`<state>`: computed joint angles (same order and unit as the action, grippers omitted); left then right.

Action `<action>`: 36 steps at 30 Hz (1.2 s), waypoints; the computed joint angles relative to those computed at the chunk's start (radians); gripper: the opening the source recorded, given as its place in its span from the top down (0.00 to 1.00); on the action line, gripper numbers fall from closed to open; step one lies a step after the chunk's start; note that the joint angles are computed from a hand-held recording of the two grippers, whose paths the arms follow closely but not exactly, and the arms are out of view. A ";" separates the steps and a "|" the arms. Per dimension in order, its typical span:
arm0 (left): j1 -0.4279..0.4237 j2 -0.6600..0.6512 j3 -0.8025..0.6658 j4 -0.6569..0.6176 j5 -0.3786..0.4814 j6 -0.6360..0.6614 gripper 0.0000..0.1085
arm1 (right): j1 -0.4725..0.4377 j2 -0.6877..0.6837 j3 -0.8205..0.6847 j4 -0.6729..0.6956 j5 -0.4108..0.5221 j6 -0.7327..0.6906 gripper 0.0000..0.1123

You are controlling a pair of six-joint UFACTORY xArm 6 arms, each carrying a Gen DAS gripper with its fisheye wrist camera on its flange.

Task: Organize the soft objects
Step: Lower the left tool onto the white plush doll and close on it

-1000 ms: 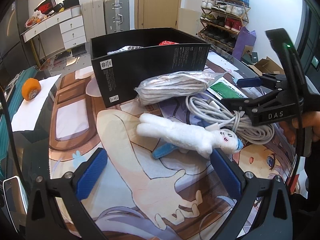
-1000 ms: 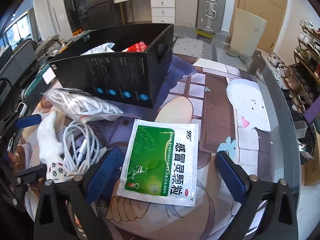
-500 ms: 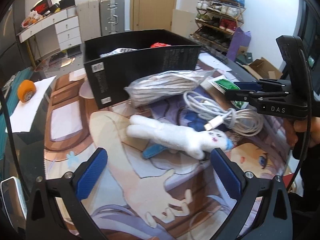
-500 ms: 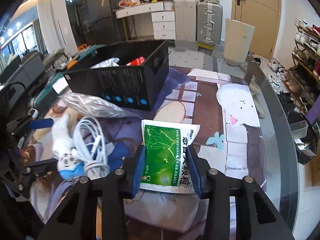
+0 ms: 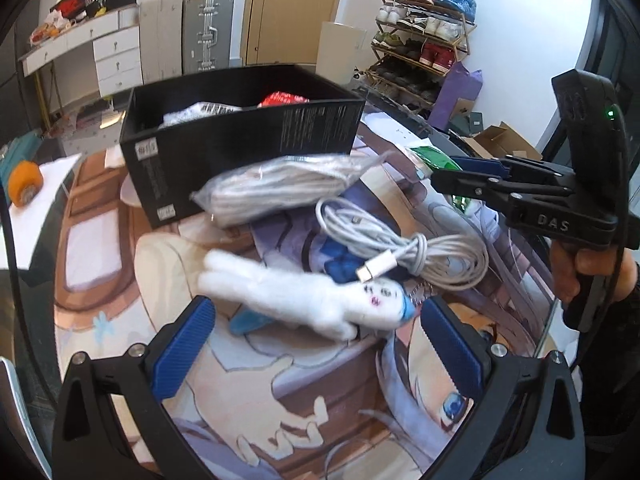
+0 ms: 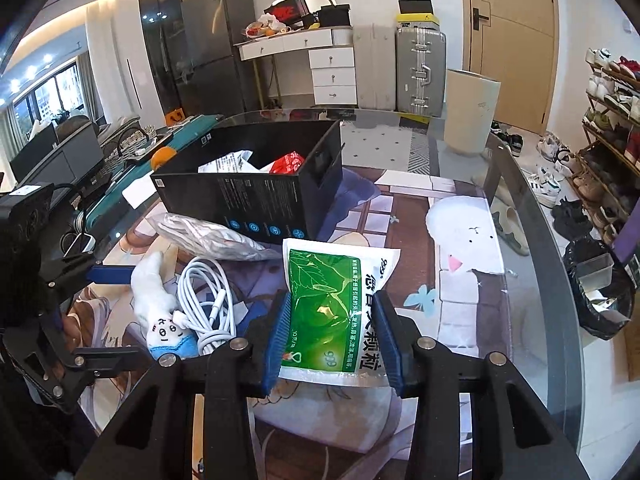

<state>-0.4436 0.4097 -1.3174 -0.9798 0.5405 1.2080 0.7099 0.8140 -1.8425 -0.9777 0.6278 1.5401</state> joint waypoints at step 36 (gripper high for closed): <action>0.004 0.056 -0.029 0.218 -0.113 -0.314 0.07 | -0.004 -0.012 0.019 -0.018 -0.057 0.004 0.63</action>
